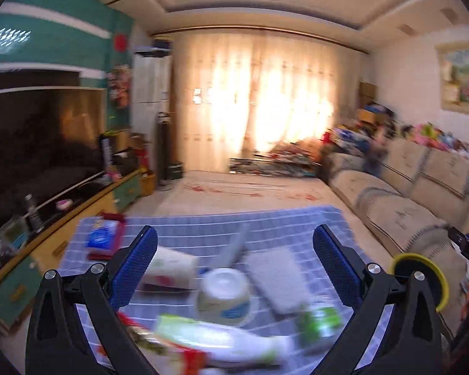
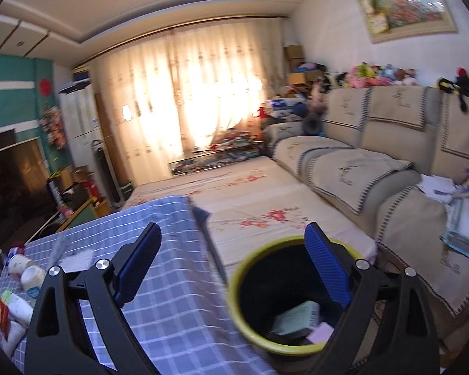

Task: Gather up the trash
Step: 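Carry the white box over the bin and open the left gripper, then grasp the green-capped clear jar with the right gripper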

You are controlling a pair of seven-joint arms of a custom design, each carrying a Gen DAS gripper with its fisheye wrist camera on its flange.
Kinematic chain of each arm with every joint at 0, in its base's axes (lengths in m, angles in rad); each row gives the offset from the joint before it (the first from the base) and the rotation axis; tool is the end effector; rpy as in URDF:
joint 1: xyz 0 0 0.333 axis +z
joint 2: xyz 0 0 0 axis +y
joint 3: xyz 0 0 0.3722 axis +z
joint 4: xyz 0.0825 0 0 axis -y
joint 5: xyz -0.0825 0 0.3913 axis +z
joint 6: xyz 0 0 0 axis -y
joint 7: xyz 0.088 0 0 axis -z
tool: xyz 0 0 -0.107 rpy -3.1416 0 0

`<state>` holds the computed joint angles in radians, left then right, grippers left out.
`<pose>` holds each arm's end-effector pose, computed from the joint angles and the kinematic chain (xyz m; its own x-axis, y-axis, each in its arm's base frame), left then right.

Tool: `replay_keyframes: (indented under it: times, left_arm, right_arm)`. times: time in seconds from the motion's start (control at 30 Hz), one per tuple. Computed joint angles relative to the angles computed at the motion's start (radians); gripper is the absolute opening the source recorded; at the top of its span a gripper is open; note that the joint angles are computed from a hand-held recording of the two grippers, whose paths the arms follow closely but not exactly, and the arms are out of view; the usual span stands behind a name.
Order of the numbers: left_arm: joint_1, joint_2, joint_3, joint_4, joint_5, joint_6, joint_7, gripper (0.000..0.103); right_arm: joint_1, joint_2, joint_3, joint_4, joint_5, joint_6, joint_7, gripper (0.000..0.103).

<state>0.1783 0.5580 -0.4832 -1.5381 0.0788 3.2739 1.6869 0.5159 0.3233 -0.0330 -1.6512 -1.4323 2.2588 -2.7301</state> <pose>0.7578 -0.1359 0.5563 -0.3088 -0.9487 0.0683 -0.3259 0.0381 -0.9446 0.6416 0.3101 0.5255 -0.4982 -0.8532 -0.1547 -0.2234 0.2987 -0.9278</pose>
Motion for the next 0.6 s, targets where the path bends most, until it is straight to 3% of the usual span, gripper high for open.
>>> replay_keyframes:
  times: [0.1, 0.23, 0.37, 0.53, 0.6]
  left_arm:
    - [-0.043, 0.026, 0.116, 0.035, -0.038, 0.039, -0.044, 0.098]
    - [-0.084, 0.056, 0.233, 0.064, -0.062, 0.058, -0.099, 0.098]
    - [-0.096, 0.069, 0.262, 0.074, -0.057, 0.075, -0.132, 0.098]
    - [-0.071, 0.071, 0.235, 0.066, -0.044, 0.084, -0.173, 0.098]
    - [-0.079, 0.057, 0.252, 0.040, -0.046, 0.099, -0.190, 0.098]
  right_arm:
    - [0.008, 0.101, -0.004, 0.150, 0.014, 0.031, -0.096, 0.088]
    - [-0.001, 0.198, -0.005, 0.291, 0.117, 0.164, -0.232, 0.088]
    - [-0.003, 0.253, 0.013, 0.361, 0.254, 0.223, -0.398, 0.088]
    - [-0.005, 0.316, 0.052, 0.422, 0.430, 0.262, -0.592, 0.088]
    - [0.005, 0.342, 0.055, 0.450, 0.476, 0.270, -0.643, 0.088]
